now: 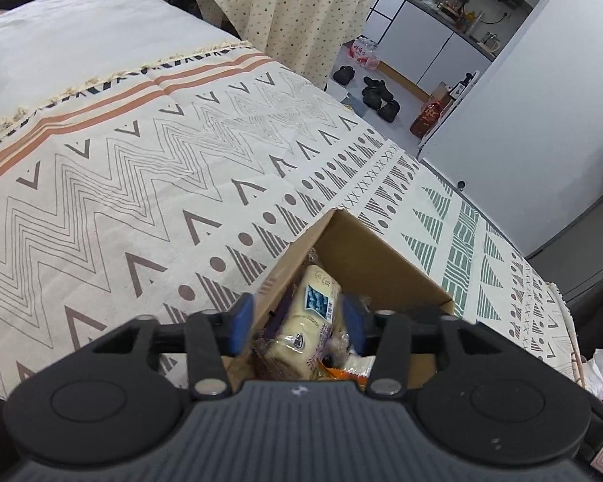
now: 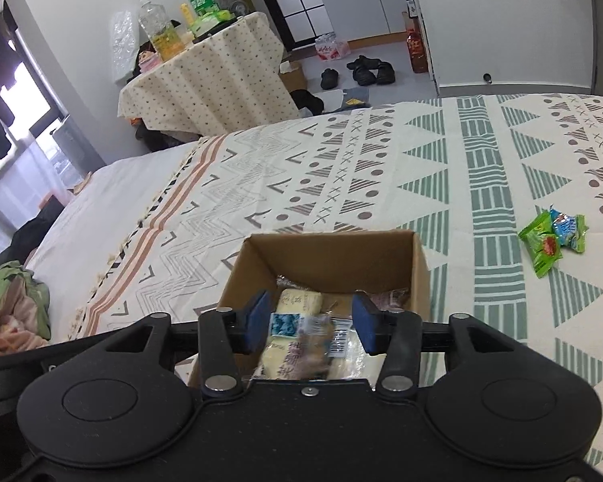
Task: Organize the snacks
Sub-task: 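Carry both snacks over the box and open both grippers to drop them, then move both open grippers toward the two green snack packets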
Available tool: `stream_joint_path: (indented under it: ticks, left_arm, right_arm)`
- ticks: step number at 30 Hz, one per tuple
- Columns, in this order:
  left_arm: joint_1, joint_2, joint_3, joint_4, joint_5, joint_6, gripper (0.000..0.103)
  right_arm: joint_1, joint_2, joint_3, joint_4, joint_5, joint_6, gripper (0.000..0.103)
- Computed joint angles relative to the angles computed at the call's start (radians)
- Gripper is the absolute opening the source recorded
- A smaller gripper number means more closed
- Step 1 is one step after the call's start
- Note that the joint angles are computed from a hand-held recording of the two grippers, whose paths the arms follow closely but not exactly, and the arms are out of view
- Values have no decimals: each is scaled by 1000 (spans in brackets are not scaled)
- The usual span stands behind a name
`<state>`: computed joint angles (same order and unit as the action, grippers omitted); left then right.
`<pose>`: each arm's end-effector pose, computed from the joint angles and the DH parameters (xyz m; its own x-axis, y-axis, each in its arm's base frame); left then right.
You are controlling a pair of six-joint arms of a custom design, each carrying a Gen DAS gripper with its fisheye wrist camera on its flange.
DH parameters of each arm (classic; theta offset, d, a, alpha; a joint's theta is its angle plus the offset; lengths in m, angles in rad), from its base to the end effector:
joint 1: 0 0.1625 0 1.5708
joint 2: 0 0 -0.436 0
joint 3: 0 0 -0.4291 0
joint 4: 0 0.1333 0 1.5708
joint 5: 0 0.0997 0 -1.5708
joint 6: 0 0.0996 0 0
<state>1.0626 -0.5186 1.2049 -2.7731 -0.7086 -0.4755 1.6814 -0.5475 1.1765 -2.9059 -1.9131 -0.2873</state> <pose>-0.2210 -0.8262 0.0995 -0.8613 -0.3573 -0.3613 0.0326 0.6707 -0.7410 0.1937 -0.8397 0.1303 -0.8971 -0.1064 0.4288 -0.3526 0.7571 -0.5499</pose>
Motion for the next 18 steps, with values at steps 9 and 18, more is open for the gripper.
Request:
stream_joint_path:
  ticks: [9, 18]
  left_arm:
    - [-28, 33, -12, -36, 40, 28, 84]
    - [-64, 71, -33, -61, 52, 78, 87]
  right_arm:
    - [-20, -66, 74, -42, -28, 15, 48]
    - [-50, -164, 180, -120, -43, 0, 55]
